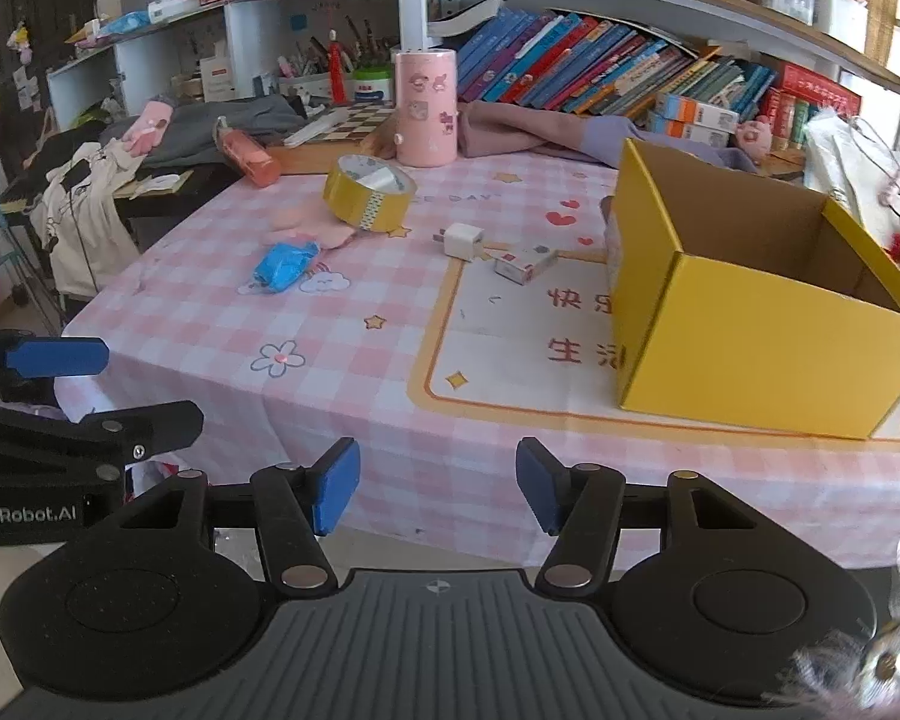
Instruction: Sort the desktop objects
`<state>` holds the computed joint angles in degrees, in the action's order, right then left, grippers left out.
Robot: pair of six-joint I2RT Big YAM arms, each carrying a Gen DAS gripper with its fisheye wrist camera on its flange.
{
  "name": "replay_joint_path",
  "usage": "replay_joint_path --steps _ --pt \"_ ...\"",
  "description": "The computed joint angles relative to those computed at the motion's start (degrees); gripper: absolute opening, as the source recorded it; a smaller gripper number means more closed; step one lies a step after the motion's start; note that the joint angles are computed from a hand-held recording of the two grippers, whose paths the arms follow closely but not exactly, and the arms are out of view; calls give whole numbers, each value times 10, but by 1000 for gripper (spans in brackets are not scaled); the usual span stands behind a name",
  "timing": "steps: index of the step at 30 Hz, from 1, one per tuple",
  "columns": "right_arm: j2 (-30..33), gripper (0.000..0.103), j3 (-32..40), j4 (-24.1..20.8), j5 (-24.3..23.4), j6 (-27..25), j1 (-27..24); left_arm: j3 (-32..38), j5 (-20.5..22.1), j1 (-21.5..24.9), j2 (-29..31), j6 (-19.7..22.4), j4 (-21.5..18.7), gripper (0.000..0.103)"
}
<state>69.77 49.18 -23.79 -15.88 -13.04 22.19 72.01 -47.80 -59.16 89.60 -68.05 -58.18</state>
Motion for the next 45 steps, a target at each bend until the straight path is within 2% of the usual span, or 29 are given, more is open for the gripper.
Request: replay_joint_path --steps 6,24,35,45 --pt "48 55 39 -4 -15 -15 11 -8 8 25 -4 -7 1 77" --pt "209 59 207 -43 -16 -43 27 2 49 136 15 56 69 77" --pt "282 59 288 -51 -4 -51 35 25 64 178 40 67 65 77" --pt "340 60 359 -82 0 -39 37 38 84 208 57 71 57 77"
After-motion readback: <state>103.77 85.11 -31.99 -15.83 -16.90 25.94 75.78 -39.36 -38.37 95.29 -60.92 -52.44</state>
